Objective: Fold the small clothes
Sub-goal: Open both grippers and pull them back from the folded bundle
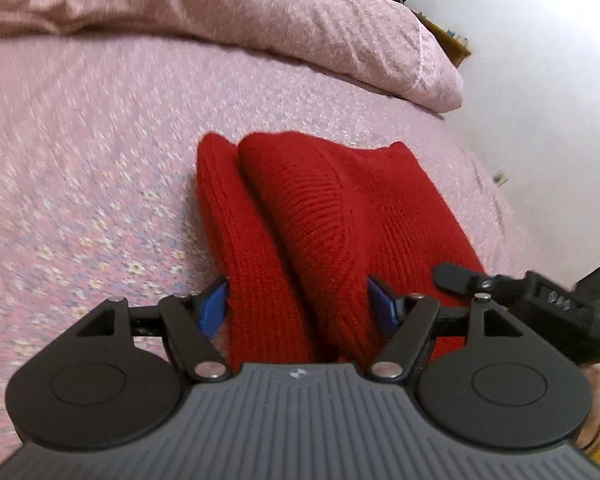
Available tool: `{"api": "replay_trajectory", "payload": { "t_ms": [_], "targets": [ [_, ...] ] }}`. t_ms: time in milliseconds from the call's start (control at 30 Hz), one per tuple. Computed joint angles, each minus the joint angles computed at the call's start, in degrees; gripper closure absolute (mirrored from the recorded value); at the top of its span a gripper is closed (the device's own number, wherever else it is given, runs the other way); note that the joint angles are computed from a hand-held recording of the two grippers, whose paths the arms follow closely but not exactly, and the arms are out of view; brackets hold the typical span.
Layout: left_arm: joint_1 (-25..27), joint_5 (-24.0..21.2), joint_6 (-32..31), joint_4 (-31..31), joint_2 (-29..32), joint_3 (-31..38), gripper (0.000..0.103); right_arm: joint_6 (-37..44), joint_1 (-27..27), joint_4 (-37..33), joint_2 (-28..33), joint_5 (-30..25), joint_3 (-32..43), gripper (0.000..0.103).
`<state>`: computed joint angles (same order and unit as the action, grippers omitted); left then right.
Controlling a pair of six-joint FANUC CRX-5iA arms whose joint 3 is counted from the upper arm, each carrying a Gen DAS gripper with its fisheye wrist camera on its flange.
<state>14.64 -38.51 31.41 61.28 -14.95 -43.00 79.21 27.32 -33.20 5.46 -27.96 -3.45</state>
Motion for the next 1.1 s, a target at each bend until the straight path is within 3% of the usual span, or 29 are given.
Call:
{"api": "replay_trajectory", "payload": {
  "t_ms": [300,467,533,733,900,1100],
  "targets": [
    [1.2,1.0,8.3,-9.0,-8.7,-0.8,0.026,-26.0,9.5,31.3,-9.9,9.4,-14.1,0.013],
    [2.0,0.5,15.6,-16.9,-14.1,-1.2,0.023,-52.1,12.4,61.3,-13.9,14.2,-24.5,0.013],
    [2.3,0.3,19.1,-20.7,-16.1,-1.3,0.021,-58.6,12.6,69.5,-15.0,14.4,-27.0,0.014],
    [2.3,-0.6,24.5,-26.7,-19.6,-2.2,0.016,-68.8,13.7,82.4,-17.9,13.0,-31.6,0.014],
    [1.9,-2.0,29.4,-30.9,-20.6,-2.7,0.016,-72.2,15.3,87.0,-19.2,10.6,-33.2,0.014],
    [-1.2,-1.7,38.6,-41.1,-20.1,-0.6,0.016,-74.7,16.9,90.9,-19.4,7.6,-34.6,0.015]
  ]
}}
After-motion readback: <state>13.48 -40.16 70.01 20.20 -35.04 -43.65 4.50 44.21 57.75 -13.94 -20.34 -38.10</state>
